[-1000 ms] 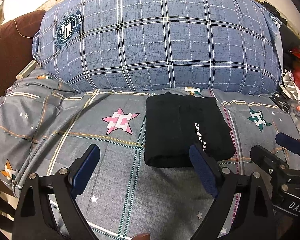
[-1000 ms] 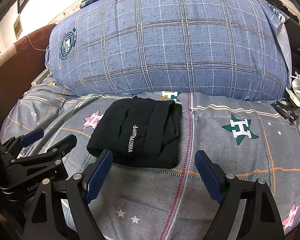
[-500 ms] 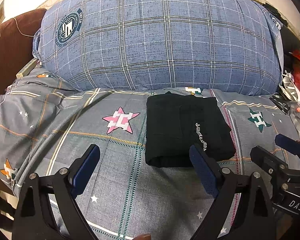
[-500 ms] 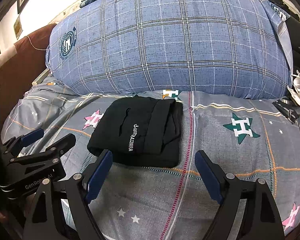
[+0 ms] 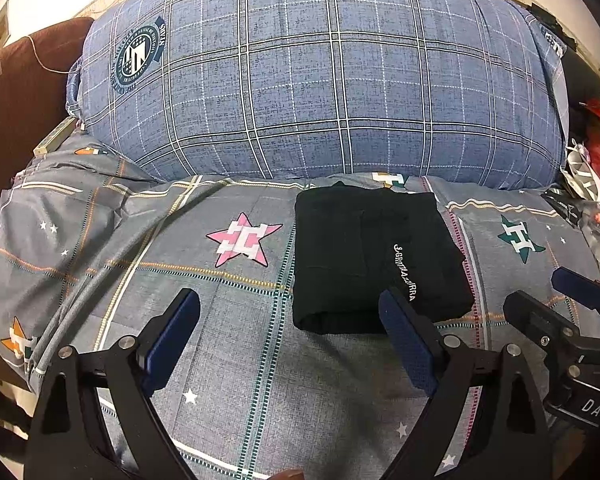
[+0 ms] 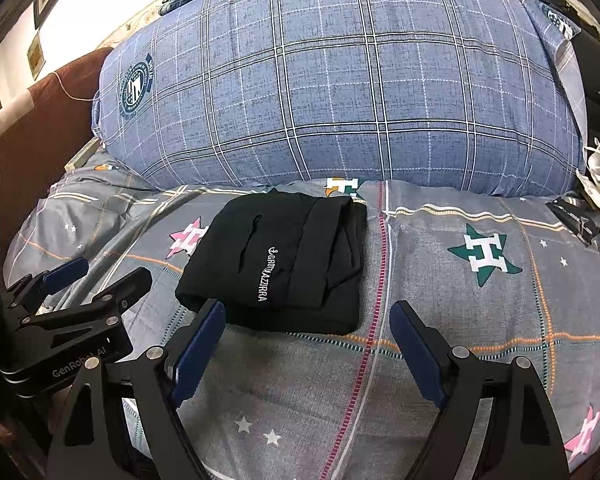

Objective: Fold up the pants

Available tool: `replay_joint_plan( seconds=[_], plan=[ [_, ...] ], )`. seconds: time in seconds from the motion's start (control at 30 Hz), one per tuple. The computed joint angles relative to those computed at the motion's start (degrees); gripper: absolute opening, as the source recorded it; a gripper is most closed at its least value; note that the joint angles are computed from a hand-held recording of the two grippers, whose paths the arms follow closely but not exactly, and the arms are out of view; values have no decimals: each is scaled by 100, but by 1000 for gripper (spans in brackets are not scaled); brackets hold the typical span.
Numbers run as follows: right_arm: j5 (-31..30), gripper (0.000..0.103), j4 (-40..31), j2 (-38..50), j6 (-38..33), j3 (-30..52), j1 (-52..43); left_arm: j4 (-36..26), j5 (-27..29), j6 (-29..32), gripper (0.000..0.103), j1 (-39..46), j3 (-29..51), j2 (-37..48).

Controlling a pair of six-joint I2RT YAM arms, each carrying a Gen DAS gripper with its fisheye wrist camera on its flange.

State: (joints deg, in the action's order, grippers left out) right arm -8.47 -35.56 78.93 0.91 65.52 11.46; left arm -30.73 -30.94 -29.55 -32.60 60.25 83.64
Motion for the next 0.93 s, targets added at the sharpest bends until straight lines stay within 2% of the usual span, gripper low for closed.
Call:
replay_joint_plan(
  seconds=[0.93],
  plan=[
    [-44, 85, -33, 122, 20, 23, -21, -98, 38, -15, 92, 39, 78, 145]
  ],
)
